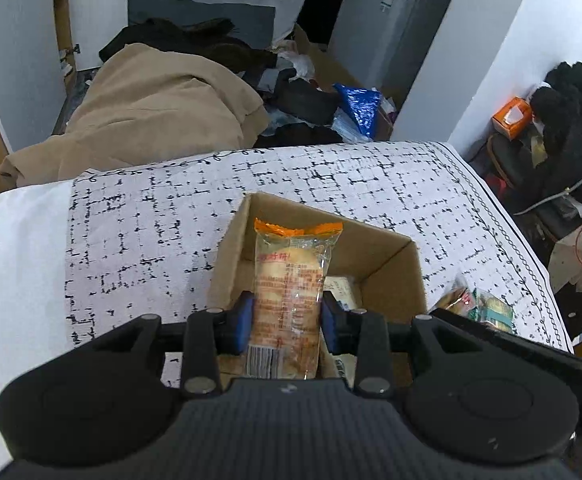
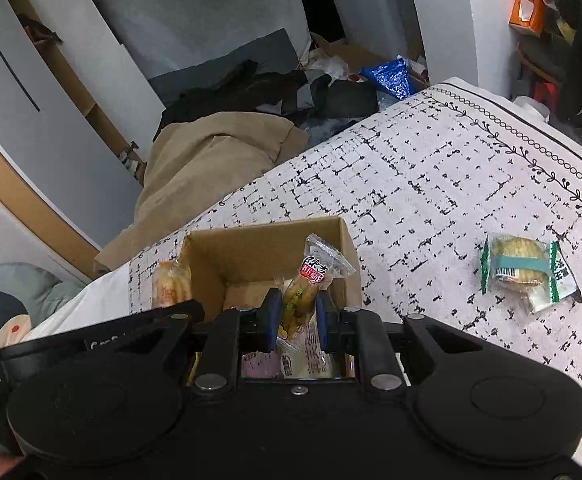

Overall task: Organize snacks
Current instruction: 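Lower both held packets into the box and open both grippers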

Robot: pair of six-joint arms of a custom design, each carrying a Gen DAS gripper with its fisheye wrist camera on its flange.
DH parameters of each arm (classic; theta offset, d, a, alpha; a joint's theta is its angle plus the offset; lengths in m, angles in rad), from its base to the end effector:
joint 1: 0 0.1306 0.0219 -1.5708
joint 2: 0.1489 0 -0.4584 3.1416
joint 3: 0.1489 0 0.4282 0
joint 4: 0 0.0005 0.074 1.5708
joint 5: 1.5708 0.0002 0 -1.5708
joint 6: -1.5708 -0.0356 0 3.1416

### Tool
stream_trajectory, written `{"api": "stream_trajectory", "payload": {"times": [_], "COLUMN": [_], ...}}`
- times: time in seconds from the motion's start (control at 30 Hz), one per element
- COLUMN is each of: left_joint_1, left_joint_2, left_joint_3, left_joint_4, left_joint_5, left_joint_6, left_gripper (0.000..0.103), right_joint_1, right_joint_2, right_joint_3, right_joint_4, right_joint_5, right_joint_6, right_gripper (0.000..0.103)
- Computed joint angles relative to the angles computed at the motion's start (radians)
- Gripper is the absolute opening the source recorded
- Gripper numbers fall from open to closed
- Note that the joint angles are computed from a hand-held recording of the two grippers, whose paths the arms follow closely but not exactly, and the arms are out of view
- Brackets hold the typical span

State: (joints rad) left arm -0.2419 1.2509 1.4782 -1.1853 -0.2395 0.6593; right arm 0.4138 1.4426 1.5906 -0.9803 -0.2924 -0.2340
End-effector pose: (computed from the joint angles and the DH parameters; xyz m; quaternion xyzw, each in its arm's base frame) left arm 0.4129 -0.0937 0.5899 -0.2314 0.9186 -0.0279 0.3192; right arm 0.4791 0.2210 0.5720 -0.1352 0.9142 0.2424 0.2953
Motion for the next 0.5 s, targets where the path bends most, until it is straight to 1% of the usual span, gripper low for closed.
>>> {"api": "stream_trajectory", "payload": {"times": [0.07, 0.1, 0.13, 0.2, 0.33, 0.4, 0.5], "left_joint_1": [0.007, 0.008, 0.009, 0.010, 0.008, 0.007, -0.001], "left_joint_2": [-0.002, -0.004, -0.005, -0.008, -0.012, -0.010, -0.010], "left_joint_3": [-0.001, -0.003, -0.002, -0.001, -0.001, 0.003, 0.009], "left_joint_4": [-0.004, -0.007, -0.010, -0.014, -0.021, -0.028, -0.028], "left_joint_5": [0.007, 0.009, 0.008, 0.009, 0.007, 0.004, 0.006], "left_joint_6": [0.009, 0.011, 0.013, 0.017, 0.029, 0.030, 0.022], "left_gripper": [0.036, 0.037, 0.037, 0.037, 0.043, 0.048, 0.058], "right_joint_1": [0.002, 0.004, 0.006, 0.006, -0.002, -0.010, -0.023], "right_joint_2": [0.002, 0.001, 0.000, -0.005, -0.020, -0.028, -0.043], "right_joint_3": [0.005, 0.005, 0.006, -0.002, -0.019, -0.027, -0.042], "right_joint_4": [0.000, 0.002, 0.000, 0.008, 0.003, -0.004, -0.006], "right_joint_5": [0.006, 0.015, 0.025, 0.029, 0.029, 0.026, 0.026], "right_joint_6": [0.001, 0.001, 0.002, 0.002, 0.002, -0.002, -0.009], "right_gripper": [0.021, 0.025, 0.034, 0.040, 0.043, 0.045, 0.050]}}
